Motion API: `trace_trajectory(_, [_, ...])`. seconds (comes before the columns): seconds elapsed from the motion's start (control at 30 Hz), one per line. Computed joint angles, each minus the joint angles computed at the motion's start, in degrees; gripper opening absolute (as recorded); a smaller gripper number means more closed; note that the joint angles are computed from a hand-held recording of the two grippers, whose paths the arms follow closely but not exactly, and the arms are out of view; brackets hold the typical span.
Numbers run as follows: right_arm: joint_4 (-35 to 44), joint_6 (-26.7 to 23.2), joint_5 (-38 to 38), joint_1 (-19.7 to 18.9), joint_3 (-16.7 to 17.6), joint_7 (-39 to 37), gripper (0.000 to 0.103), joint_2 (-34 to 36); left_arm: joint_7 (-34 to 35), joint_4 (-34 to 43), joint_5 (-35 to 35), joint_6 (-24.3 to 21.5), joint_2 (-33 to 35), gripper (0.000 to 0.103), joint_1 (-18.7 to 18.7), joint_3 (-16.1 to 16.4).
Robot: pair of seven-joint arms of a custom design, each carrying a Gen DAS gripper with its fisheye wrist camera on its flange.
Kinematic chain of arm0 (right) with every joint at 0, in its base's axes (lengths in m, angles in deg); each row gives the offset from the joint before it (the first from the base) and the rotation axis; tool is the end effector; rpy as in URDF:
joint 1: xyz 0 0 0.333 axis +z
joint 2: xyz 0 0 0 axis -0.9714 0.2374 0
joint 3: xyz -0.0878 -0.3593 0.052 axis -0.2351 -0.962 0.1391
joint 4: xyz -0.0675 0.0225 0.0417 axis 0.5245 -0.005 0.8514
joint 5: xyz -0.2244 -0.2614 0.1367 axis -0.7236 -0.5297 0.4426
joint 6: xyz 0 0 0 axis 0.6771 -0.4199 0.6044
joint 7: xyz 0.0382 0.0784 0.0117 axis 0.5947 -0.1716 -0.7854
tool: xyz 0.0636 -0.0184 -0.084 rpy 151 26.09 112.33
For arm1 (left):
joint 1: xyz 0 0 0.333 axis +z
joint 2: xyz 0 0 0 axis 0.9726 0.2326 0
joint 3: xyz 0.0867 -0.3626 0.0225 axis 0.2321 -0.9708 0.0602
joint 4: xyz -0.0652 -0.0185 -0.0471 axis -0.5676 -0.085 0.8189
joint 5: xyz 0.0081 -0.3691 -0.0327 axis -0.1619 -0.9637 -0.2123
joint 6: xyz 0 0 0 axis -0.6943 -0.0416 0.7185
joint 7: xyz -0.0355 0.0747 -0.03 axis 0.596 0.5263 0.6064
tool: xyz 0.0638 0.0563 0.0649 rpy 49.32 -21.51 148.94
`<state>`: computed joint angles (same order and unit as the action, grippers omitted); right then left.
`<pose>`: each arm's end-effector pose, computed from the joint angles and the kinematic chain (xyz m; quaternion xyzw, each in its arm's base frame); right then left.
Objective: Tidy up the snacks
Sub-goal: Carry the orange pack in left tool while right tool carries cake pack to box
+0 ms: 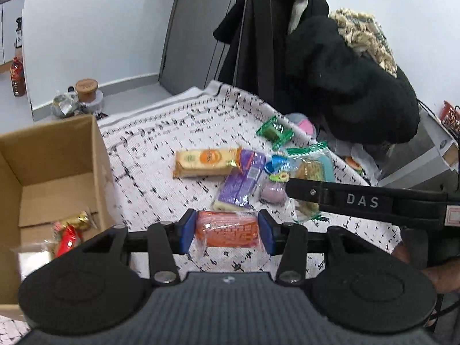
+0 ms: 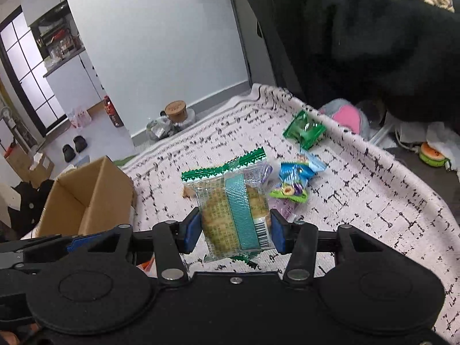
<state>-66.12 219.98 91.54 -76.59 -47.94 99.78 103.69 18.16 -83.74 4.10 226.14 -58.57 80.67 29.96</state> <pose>0.6584 0.0440 0.4321 -0.6275 0.6625 -0.1503 0.3805 0.6420 -0.2200 0.4153 -0.5979 0.6939 -0.3796 0.1302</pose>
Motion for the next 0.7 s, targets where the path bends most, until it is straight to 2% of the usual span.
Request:
trace_trajectory(0.3, [-0.1,0.9,1.5,0.9,0.1,0.5,0.048,-2.1,-1.5,-1.9,0.8,2.3,-3.5,0.046,0.2,1.6])
trace_trajectory(0.47, [0.4,0.5,2.6,1.5,0.2,-0.4,0.048,-2.8,-1.4,-2.2,2.0,2.5,-4.9,0.046,2.0,0.7])
trace_trajectory(0.6, [1.1,0.3,1.2,2.8,-0.7,1.0,0.048,-2.9,-0.5,-2.5,2.6,2.1,-5.3,0.046,4.3,-1.3])
trace_trajectory(0.7, [1.6,0.4,-0.9,3.9,-1.3,3.2,0.048,-3.0,-0.4,-2.6,2.2,1.6,-5.7,0.046,4.5,-0.9])
